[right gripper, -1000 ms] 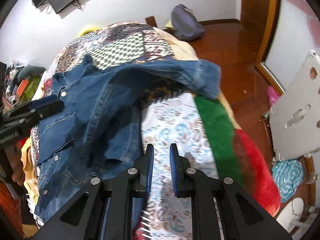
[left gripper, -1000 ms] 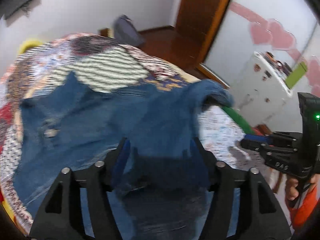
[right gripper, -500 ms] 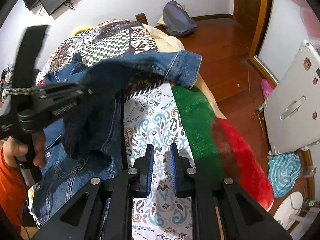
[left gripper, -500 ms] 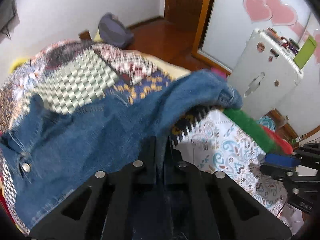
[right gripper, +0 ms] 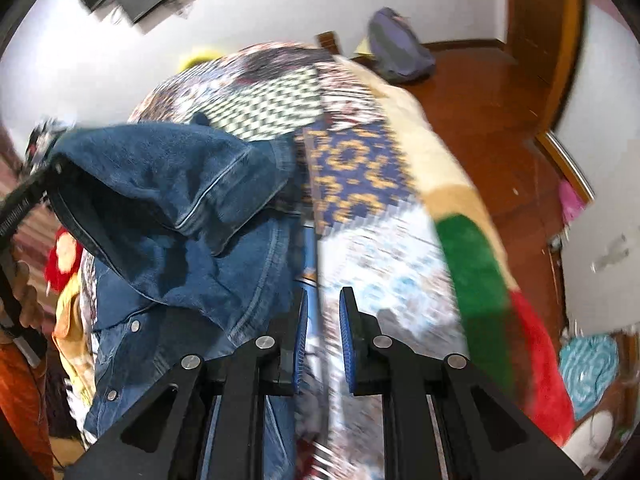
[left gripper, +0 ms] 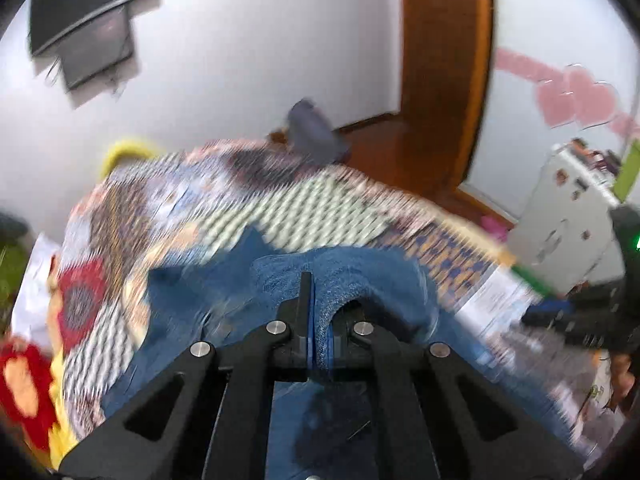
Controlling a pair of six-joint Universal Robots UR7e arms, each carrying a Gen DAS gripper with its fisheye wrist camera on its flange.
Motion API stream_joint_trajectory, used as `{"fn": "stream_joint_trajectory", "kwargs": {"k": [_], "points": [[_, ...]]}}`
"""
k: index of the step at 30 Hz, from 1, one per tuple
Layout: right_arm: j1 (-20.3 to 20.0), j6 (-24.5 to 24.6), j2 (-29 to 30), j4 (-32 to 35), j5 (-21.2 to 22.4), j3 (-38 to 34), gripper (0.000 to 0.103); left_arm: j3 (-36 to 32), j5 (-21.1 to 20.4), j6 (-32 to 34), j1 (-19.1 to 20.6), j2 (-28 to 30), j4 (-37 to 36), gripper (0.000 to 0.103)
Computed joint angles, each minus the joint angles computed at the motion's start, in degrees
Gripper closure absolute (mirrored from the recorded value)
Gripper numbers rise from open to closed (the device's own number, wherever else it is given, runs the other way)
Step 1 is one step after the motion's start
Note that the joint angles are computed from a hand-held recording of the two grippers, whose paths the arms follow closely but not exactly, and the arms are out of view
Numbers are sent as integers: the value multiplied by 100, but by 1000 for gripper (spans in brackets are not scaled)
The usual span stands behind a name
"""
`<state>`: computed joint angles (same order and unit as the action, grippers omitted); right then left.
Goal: Fold large clothes
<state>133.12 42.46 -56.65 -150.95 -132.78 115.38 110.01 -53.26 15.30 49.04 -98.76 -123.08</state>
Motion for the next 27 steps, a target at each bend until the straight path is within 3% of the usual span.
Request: {"fn": "stream_joint_trajectory", "kwargs": {"k": [6, 9, 11, 14, 16, 17, 18, 20, 21, 26, 27], "points": [[-207, -641, 921, 477, 287, -849, 92, 191, 96, -329, 713, -382, 960, 98], [-319, -584, 1326, 1301, -18, -1212, 92, 372, -41, -451, 930, -525, 1126, 95], [-360, -816, 1378, 1064, -32, -1120, 92, 521, -16, -486, 1033, -618, 1111, 95], [-329, -879, 1324, 1067, -85, -1062, 90, 671, -54, -478, 1199, -713, 1064, 85], [-278, -893, 1368, 1291, -227, -1133, 87, 727, -17, -471, 1314, -741, 1011, 68], [-226, -844, 1407, 1522, -380, -1203, 76, 753, -5, -435, 1373, -775, 939, 66], [-154, -674, 1450, 1874, -643, -1284, 46, 737, -83, -404, 1413, -797, 930, 65], [2, -190, 1611, 2699, -1545, -1431, 10, 700, -126, -439, 1431, -838, 1011, 63], [41, -202, 1598, 2752, -1703, -1377, 10, 699, -73, -484, 1385, -868, 1082, 60], [62, -327, 1242, 1995, -1346, -934, 10, 608, 144, -623, 928, -1012, 1666, 51], [98, -343, 1170, 1837, -1346, -874, 10, 594, 178, -685, 821, -1030, 1731, 42]]}}
